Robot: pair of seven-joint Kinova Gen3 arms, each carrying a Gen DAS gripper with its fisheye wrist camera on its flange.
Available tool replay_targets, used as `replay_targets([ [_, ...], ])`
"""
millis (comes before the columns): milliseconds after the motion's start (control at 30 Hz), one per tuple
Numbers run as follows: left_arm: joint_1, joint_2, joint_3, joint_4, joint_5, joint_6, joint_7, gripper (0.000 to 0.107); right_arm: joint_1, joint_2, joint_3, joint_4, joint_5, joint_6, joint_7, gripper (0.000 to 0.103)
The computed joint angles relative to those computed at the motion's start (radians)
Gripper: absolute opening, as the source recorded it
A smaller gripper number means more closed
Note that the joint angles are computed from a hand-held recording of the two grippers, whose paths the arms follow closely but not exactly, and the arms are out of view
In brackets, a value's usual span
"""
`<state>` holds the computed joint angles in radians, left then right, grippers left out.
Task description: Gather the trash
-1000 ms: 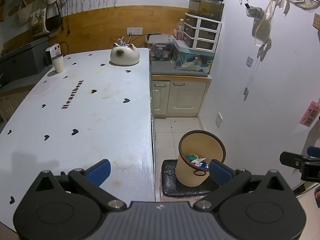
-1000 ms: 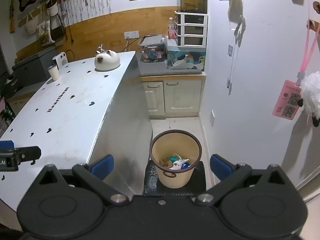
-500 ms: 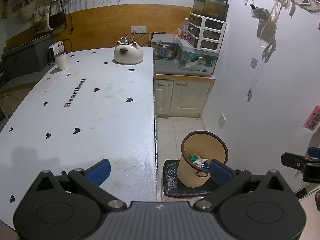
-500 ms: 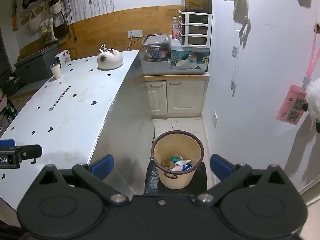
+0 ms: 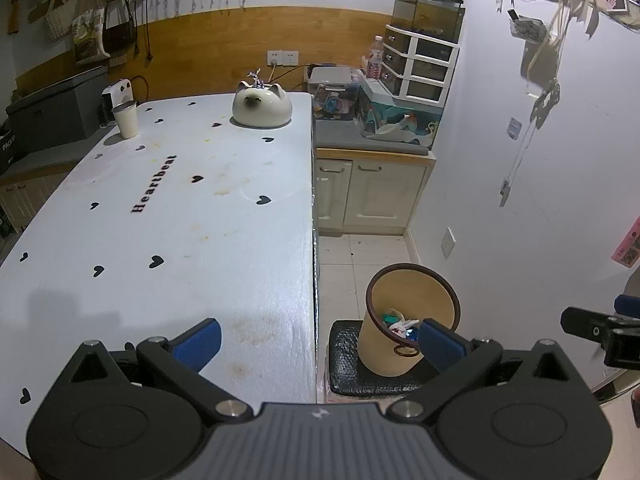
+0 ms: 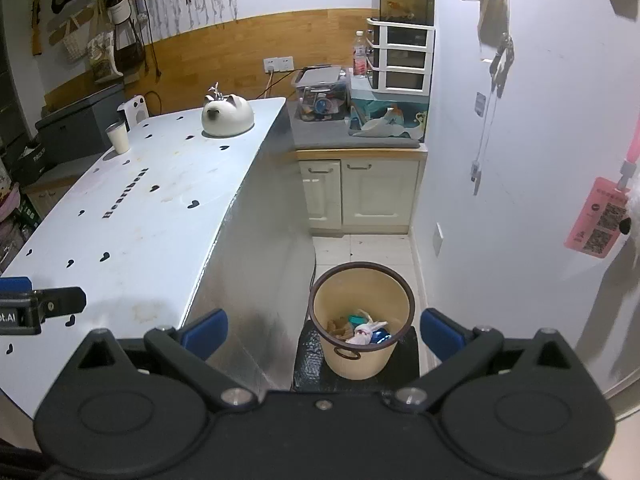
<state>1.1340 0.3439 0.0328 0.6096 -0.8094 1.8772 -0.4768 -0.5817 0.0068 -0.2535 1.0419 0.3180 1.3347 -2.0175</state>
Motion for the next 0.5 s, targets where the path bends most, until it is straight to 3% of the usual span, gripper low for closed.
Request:
replay_targets([
  [500, -0.003, 0.001, -0.005, -0.002, 0.002, -0.001, -0.001, 0.103, -0.002, 0.004, 0.001, -0.003, -0.001, -0.001, 0.002, 0.103],
])
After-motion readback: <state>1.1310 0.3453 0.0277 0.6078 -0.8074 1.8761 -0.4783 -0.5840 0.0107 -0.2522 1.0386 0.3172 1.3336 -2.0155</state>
